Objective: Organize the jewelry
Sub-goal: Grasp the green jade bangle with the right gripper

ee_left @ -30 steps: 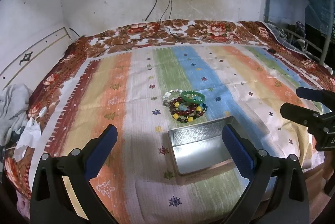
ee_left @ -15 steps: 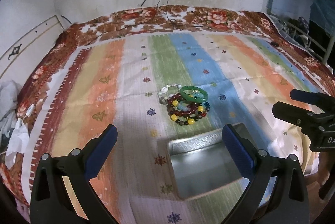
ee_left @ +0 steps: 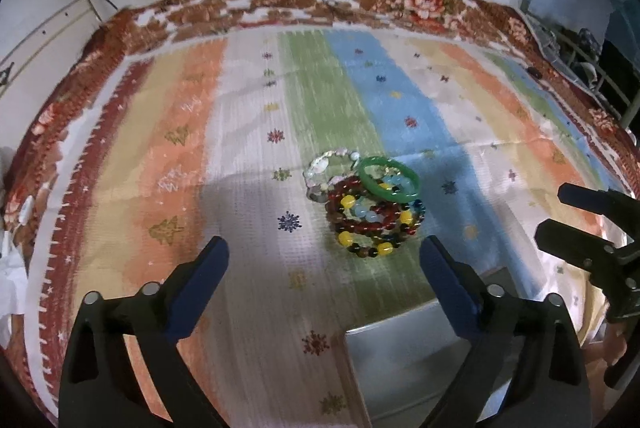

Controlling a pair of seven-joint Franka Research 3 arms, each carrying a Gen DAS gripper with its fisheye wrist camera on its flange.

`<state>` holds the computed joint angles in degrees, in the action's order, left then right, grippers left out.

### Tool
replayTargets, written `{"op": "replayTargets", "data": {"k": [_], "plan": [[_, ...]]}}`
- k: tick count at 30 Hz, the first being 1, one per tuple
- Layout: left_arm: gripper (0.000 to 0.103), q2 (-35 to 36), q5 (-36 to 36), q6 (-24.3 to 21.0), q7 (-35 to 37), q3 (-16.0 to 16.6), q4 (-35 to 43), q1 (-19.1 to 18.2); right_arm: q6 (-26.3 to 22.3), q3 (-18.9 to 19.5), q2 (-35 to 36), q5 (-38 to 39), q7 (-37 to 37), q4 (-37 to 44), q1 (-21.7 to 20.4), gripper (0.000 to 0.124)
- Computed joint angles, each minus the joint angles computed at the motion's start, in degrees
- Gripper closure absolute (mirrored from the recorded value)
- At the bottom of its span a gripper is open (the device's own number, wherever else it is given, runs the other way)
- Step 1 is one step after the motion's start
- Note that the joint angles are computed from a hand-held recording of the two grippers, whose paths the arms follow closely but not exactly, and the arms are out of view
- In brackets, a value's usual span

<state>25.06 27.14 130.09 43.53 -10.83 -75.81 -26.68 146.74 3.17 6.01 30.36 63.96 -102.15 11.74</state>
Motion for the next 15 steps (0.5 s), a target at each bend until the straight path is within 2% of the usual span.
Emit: {"op": "replayTargets", "data": {"k": [6,10,15], "plan": [[0.017,4.72,-5.41,-1.98,6.1,-1.07,5.17,1.82,-6.98,-0.19,6.18,0.54,3.39,7.96,-1.14,0.026],[0.027,7.46,-9.94,-2.95,9.46,-1.67,8.21,3.12,-13.37,0.54,9.88,3.22,5.05,13.12,-2.81,0.026],[0.04,10.4,-13.46,-4.86,12.7,-1.76,11.76,3.63,-16.25,0.66,13.5,2.58,8.05,17.59,-3.09,0.026]]}}
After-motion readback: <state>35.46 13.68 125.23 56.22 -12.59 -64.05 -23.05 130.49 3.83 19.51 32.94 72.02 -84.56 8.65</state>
